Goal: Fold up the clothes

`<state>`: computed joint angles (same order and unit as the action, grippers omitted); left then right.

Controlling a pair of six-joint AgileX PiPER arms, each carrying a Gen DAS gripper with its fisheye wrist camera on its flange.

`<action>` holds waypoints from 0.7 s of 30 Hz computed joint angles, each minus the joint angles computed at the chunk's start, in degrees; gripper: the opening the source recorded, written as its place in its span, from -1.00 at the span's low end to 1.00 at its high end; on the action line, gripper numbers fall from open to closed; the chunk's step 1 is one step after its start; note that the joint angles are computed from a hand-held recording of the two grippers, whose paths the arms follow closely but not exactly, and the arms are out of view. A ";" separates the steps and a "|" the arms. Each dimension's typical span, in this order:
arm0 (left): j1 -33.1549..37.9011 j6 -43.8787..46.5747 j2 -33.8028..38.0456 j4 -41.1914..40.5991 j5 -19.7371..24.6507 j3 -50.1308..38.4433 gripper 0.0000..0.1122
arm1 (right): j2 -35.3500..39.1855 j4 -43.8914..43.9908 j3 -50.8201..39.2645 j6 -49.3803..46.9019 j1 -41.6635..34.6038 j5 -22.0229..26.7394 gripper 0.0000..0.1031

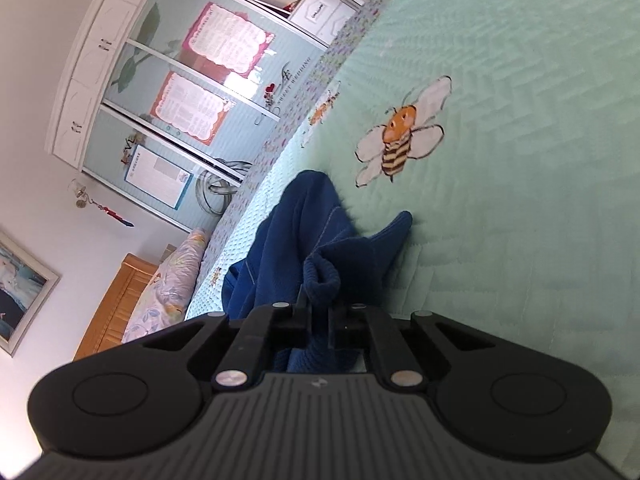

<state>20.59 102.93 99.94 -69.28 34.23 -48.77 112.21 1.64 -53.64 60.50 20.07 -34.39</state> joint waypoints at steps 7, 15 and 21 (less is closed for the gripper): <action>6.68 6.87 3.06 -10.03 7.91 0.27 0.82 | -0.16 0.87 1.87 -1.36 0.73 -2.11 -0.84; 7.82 10.63 5.33 -15.77 12.02 -0.25 0.63 | -0.38 0.07 3.26 0.04 0.56 -2.49 -0.82; 7.92 5.59 7.43 -11.40 15.73 -4.18 -0.12 | -0.31 1.87 3.43 -1.62 1.22 -3.07 -0.82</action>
<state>28.51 108.52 107.37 -80.68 49.96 -52.94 111.90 3.51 -50.21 58.89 21.29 -37.45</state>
